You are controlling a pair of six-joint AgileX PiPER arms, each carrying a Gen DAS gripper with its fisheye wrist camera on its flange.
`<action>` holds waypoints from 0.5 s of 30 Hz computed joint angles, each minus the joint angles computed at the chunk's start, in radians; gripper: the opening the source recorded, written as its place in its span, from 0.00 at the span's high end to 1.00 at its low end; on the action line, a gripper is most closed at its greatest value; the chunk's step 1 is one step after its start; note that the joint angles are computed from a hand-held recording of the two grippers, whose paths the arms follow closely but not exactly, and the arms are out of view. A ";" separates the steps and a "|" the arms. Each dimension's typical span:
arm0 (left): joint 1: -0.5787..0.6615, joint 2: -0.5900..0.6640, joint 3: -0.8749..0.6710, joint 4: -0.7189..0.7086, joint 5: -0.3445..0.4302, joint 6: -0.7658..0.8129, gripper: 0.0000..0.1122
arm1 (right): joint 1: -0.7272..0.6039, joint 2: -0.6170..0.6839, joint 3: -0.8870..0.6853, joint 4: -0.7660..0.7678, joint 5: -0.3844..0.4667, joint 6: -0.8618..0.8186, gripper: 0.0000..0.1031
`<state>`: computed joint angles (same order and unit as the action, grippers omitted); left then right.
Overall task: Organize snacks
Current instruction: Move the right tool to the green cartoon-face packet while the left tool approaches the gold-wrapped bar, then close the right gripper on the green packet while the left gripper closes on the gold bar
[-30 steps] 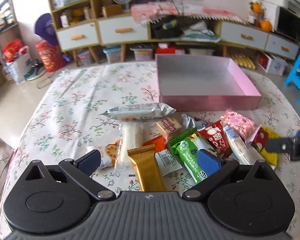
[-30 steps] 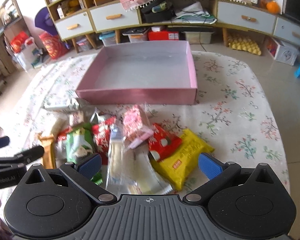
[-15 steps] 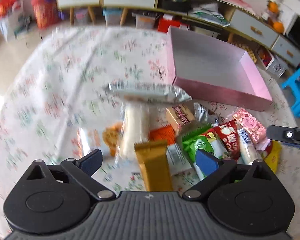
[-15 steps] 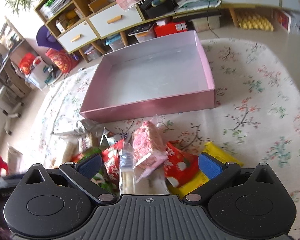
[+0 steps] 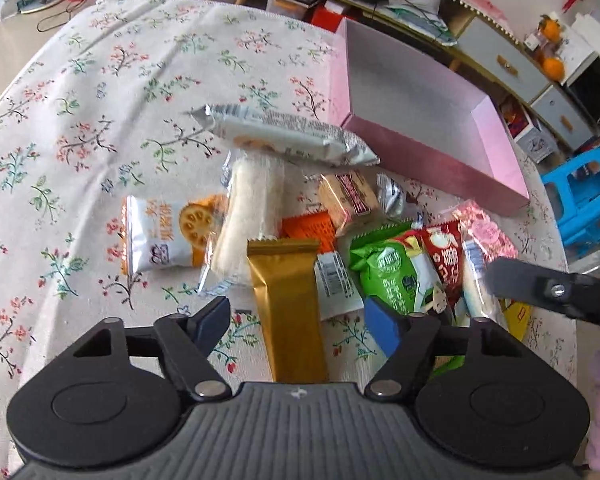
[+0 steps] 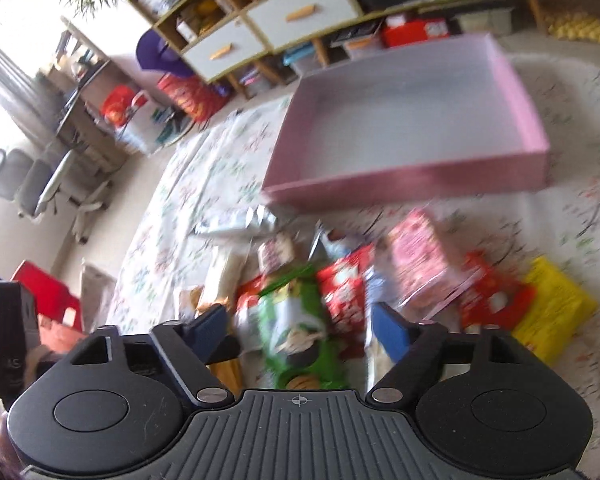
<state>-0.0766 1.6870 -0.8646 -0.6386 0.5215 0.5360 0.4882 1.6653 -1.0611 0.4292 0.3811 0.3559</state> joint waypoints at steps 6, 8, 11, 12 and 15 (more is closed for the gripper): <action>-0.001 0.026 -0.004 0.014 0.002 -0.010 0.48 | 0.022 0.046 -0.031 0.023 0.034 -0.025 0.35; -0.001 0.032 -0.001 0.010 0.000 -0.005 0.48 | 0.030 0.062 -0.041 0.014 0.040 -0.019 0.36; -0.003 0.022 0.005 0.019 -0.014 0.002 0.51 | 0.045 0.079 -0.053 -0.018 0.051 0.008 0.41; 0.001 0.022 0.006 0.016 -0.013 0.005 0.52 | 0.052 0.087 -0.059 -0.036 0.051 0.026 0.41; 0.004 0.019 0.010 0.016 -0.020 0.007 0.57 | 0.067 0.104 -0.073 -0.087 0.055 0.071 0.42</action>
